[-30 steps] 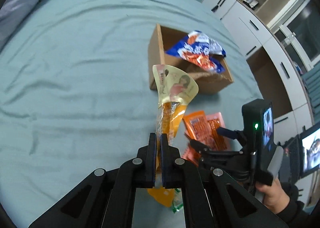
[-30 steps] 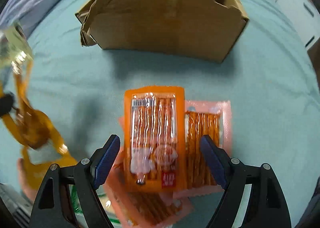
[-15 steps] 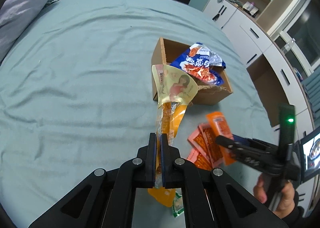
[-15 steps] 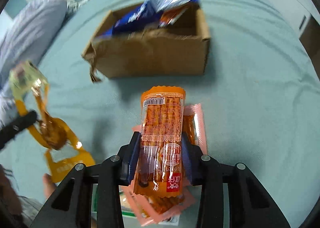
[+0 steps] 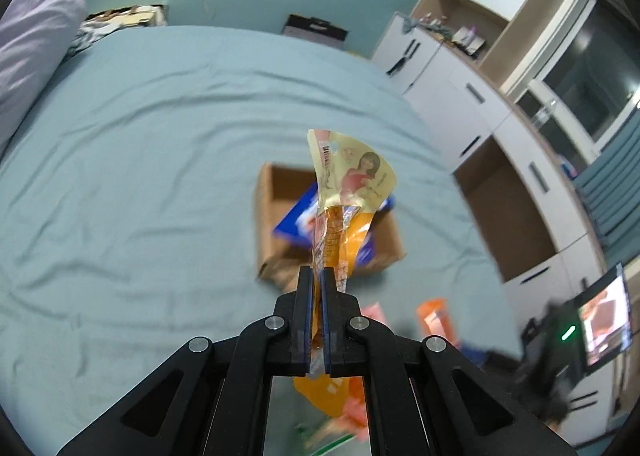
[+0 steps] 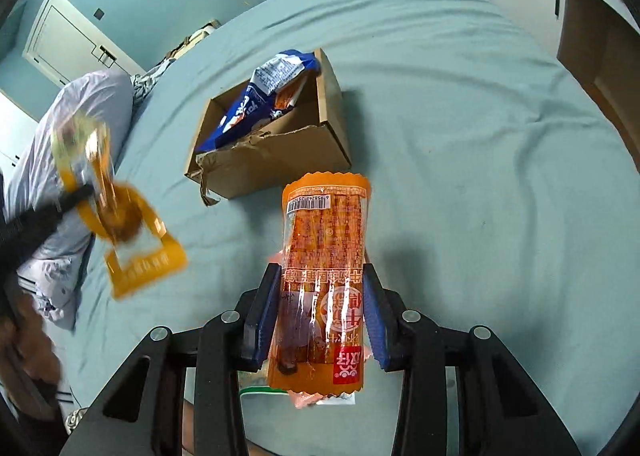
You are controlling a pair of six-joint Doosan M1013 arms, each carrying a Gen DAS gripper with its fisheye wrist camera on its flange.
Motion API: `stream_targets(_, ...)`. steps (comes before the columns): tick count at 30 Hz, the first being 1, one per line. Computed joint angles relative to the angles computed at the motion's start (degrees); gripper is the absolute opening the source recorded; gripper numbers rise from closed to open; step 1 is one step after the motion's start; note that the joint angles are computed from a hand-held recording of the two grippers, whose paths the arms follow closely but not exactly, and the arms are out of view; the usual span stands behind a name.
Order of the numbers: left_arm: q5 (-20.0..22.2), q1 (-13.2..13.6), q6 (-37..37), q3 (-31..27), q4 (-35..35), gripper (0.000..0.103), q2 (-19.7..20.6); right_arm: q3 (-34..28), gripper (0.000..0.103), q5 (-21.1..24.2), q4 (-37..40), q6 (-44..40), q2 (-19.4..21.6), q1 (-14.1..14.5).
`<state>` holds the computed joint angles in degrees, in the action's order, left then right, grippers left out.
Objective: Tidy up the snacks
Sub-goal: 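Carry the yellow bag and orange pack with both tools over the box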
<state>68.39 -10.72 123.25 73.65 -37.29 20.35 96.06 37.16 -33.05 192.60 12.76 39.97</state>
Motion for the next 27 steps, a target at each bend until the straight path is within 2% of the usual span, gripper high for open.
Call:
stream_targets(3,2.75,-0.96,-1.69,-5.41,-3.07,0.003,2.28,-0.14,0.037,0.44,0.39,-1.32,-0.47,-0.38)
stream_targets(6,2.34,-2.55,-3.69,-9.89,-3.33,0.003,4.14,0.05,0.037,0.42,0.58,-1.39,-0.50,-0.40)
stream_targets(11,4.57,-4.32,-9.76,-15.99,-4.39,0.003,9.31,0.91,0.037,-0.72,1.01,-0.26,-0.81,-0.97)
stream_targets(16,7.86,-6.30,-18.67,-18.84,3.25,0.004,15.03,1.25,0.037,-1.57,2.08,-0.70,-0.84,-1.38)
stream_targets(19,9.31,-6.97,-22.54,-18.50,10.92,0.019,15.81,1.82,0.037,-2.77,2.12,-0.84,-0.96,-1.66)
stream_targets(20,9.12,-6.76,-22.25,-18.01,10.82,0.036,15.54,2.07,0.037,-3.28,2.06,-0.49,-1.10,-1.76)
stream_targets(21,8.05,-6.18,-21.05,-16.89,9.63,0.060,14.76,2.30,0.037,-3.79,1.94,-0.07,-1.22,-1.87)
stream_targets(23,4.65,-5.33,-19.46,-14.47,8.94,0.084,12.68,2.73,0.037,-4.75,1.19,1.11,-1.45,-2.03)
stream_targets(24,3.10,-4.93,-18.92,-13.25,9.06,0.084,11.50,2.72,0.037,-4.75,0.84,1.44,-1.47,-2.06)
stream_targets(27,3.01,-3.30,-16.39,-10.95,8.15,0.085,8.96,2.63,0.037,-4.73,-0.64,2.95,-1.42,-1.87)
